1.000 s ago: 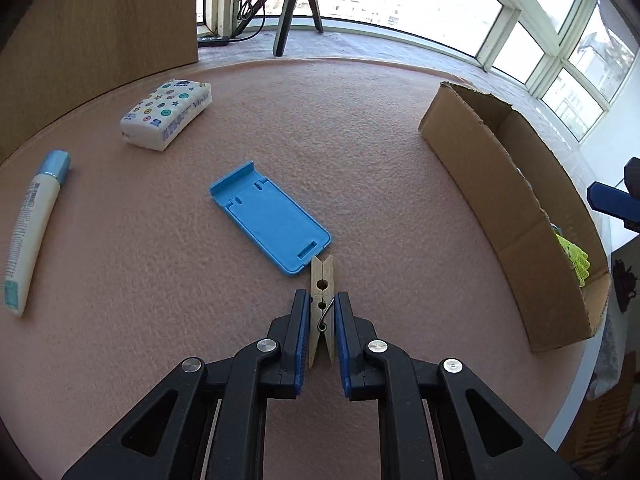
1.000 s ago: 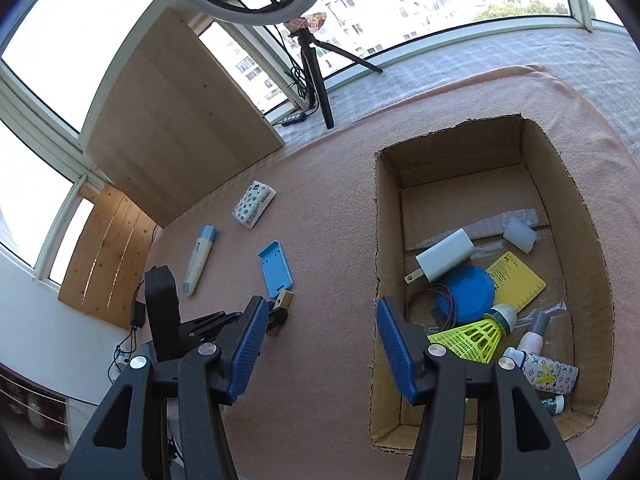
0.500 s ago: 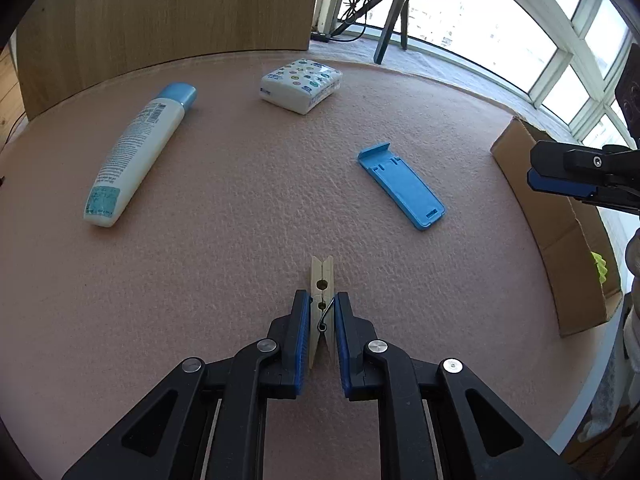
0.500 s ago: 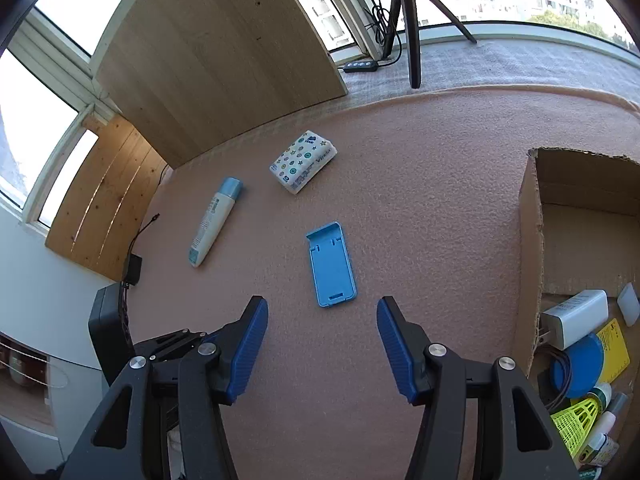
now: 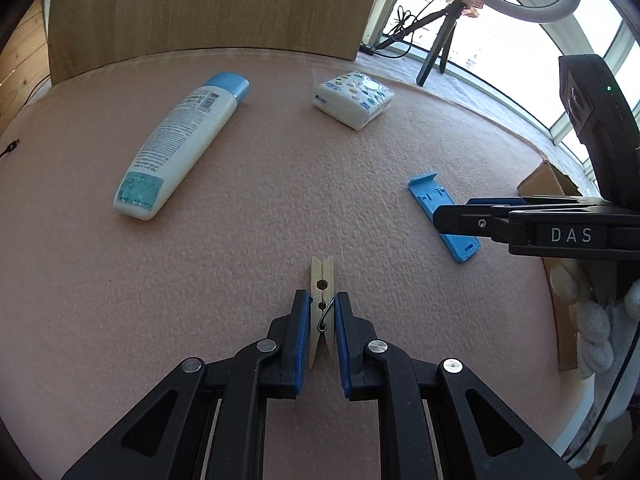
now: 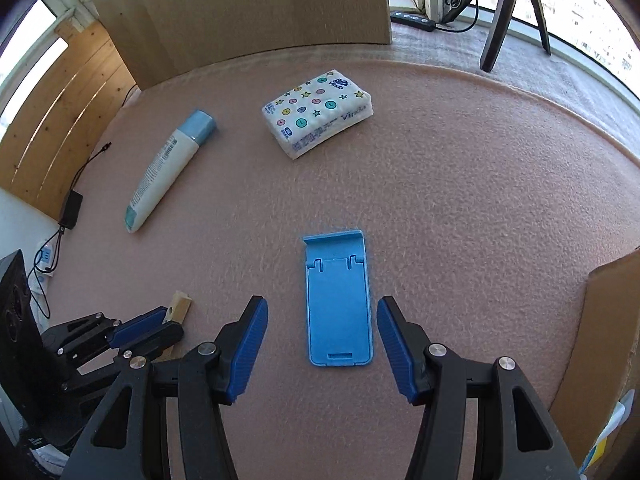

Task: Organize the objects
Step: 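Hold the clothespin in the left tool while the right tool grasps the blue phone stand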

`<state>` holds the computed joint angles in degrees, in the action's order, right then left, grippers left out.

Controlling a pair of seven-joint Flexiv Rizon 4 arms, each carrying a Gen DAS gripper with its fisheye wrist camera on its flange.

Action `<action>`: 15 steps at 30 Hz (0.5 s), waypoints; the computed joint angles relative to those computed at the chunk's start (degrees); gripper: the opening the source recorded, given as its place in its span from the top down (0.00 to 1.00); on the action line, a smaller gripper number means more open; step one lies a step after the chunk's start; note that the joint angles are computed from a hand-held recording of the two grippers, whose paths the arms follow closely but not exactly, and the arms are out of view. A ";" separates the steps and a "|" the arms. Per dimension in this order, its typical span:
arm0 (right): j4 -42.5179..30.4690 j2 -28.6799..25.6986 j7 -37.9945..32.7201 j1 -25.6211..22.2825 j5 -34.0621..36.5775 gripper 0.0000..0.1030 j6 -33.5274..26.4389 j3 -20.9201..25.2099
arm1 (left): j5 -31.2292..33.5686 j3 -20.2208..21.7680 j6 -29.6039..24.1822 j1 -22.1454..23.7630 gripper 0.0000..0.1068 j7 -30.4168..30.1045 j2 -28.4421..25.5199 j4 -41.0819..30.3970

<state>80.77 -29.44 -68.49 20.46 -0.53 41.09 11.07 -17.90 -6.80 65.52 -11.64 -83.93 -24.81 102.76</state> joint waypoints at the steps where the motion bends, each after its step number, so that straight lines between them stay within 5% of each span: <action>1: -0.22 -0.42 0.35 0.74 -1.44 0.49 -0.48 -0.61 | -0.21 -0.08 0.06 0.07 0.87 -0.10 -0.09 -0.07; 10: -1.08 -1.77 0.26 2.02 -5.77 0.50 -2.17 -1.69 | -0.92 -0.32 -0.98 0.24 0.87 -0.61 -2.40 -3.71; 15: -0.54 -1.50 0.81 2.72 -7.94 0.68 -2.67 -2.27 | -0.55 -0.55 -1.70 -0.11 0.87 -0.73 -3.58 -5.70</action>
<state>80.23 -30.94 -67.67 23.18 -8.47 38.42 8.80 -18.45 -7.35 63.82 -11.76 -84.66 -28.38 97.06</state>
